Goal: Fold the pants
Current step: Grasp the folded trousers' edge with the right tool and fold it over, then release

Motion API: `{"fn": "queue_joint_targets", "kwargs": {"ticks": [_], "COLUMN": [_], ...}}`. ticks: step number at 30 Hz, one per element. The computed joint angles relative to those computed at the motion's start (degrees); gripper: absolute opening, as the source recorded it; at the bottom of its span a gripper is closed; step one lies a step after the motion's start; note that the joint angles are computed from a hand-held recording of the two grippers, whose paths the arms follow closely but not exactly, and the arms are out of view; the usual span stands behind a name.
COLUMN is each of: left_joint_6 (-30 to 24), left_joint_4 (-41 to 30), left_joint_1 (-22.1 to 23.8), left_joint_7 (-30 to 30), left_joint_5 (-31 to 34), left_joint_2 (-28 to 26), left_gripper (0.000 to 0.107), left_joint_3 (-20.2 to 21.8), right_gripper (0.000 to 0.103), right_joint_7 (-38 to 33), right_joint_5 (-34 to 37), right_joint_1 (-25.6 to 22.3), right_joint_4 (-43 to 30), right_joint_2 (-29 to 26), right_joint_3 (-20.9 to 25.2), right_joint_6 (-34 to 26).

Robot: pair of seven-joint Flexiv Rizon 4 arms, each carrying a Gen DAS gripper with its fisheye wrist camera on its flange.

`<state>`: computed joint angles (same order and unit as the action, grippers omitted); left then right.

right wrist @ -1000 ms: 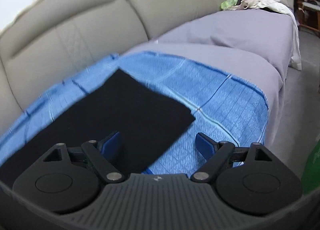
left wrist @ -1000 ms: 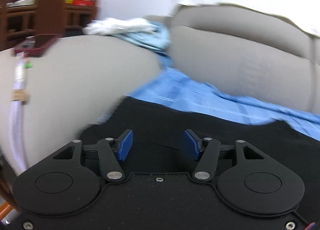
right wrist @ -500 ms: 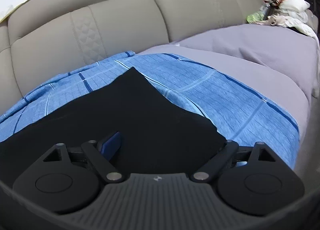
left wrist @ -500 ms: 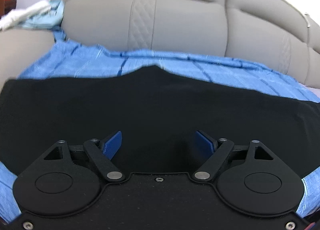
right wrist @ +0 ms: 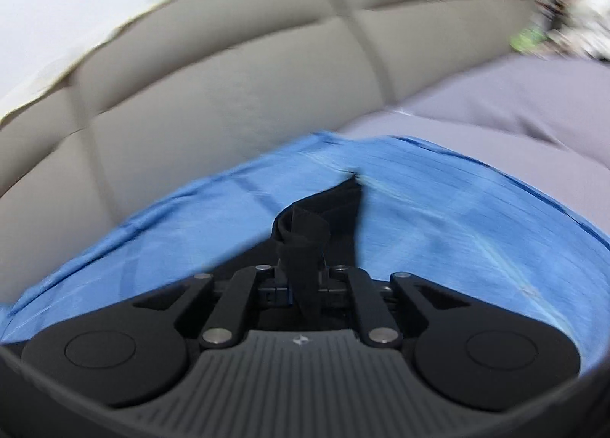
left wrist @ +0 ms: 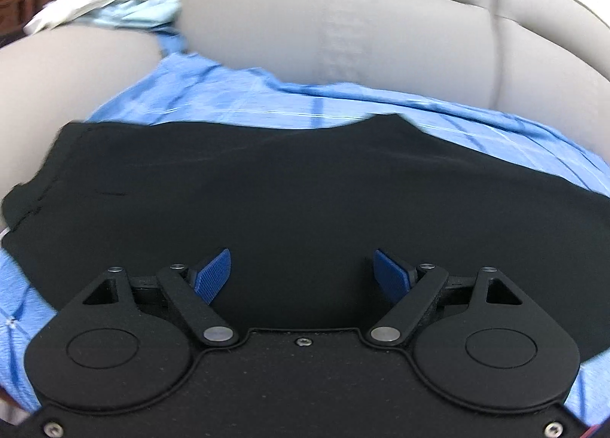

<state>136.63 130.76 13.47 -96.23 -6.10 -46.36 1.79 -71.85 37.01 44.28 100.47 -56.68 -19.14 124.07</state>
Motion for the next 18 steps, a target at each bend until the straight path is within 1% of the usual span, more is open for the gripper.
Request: {"fn": "queue_joint_targets", "kwargs": {"ticks": [1, 3, 4, 5, 6, 8, 10, 11, 13, 15, 17, 18], "left_joint_6": [0.2, 1.9, 2.4, 2.9, 3.4, 3.9, 3.6, 3.3, 3.3, 4.1, 4.8, 5.2], "left_joint_4": [0.1, 0.4, 0.6, 0.7, 0.8, 1.0, 1.2, 1.3, 1.6, 1.8, 2.0, 2.0], "left_joint_1": [0.7, 1.8, 2.8, 3.8, 5.2, 8.2, 9.9, 10.1, 9.7, 9.4, 9.9, 10.3], "left_joint_7": [-0.4, -1.1, -1.5, -2.0, -2.7, -3.7, -3.8, -3.7, -3.5, -3.5, -3.7, -4.0], "left_joint_5": [-0.1, -0.1, 0.5, 1.5, 2.7, 6.0, 8.2, 8.5, 7.6, 7.0, 7.6, 8.2], "left_joint_2": [-0.2, -0.8, -0.9, -1.0, -1.1, -1.2, -0.8, -0.6, -0.5, -0.8, -1.1, -1.2], "left_gripper": [0.082, 0.082, 0.082, 0.082, 0.084, 0.084, 0.084, 0.086, 0.087, 0.087, 0.087, 0.088], "left_joint_3": [0.3, 1.0, 1.0, 0.9, 0.6, -0.1, -0.3, -0.2, 0.3, 0.8, 0.7, 0.5], "right_gripper": [0.01, 0.01, 0.01, 0.01, 0.01, 0.01, 0.011, 0.011, 0.011, 0.011, 0.012, 0.012], "right_joint_7": [-1.0, -3.2, -3.8, -4.4, -4.7, -5.3, -5.7, -5.9, -6.1, -5.7, -4.9, -4.6], "right_joint_5": [-0.5, -3.7, -5.5, -8.4, -11.4, -19.1, -27.2, -30.9, -36.0, -38.9, -38.0, -36.0], "right_joint_1": [1.8, 5.3, 6.5, 7.2, 7.3, 6.6, 5.5, 5.3, 5.9, 7.1, 9.9, 12.5], "right_joint_4": [-1.0, -3.9, -5.4, -7.2, -8.7, -12.4, -15.2, -16.5, -18.3, -19.2, -18.7, -18.6], "right_joint_2": [0.1, -0.1, -0.6, -1.0, -1.4, -2.8, -4.6, -5.6, -7.5, -8.9, -9.4, -10.0], "right_joint_3": [-1.0, -2.0, -2.0, -0.9, 0.9, 6.1, 11.3, 13.4, 15.3, 16.1, 14.0, 11.2], "right_joint_6": [-1.1, -3.4, -4.1, -4.7, -5.1, -6.2, -7.9, -8.9, -10.6, -11.9, -11.7, -11.1]}}
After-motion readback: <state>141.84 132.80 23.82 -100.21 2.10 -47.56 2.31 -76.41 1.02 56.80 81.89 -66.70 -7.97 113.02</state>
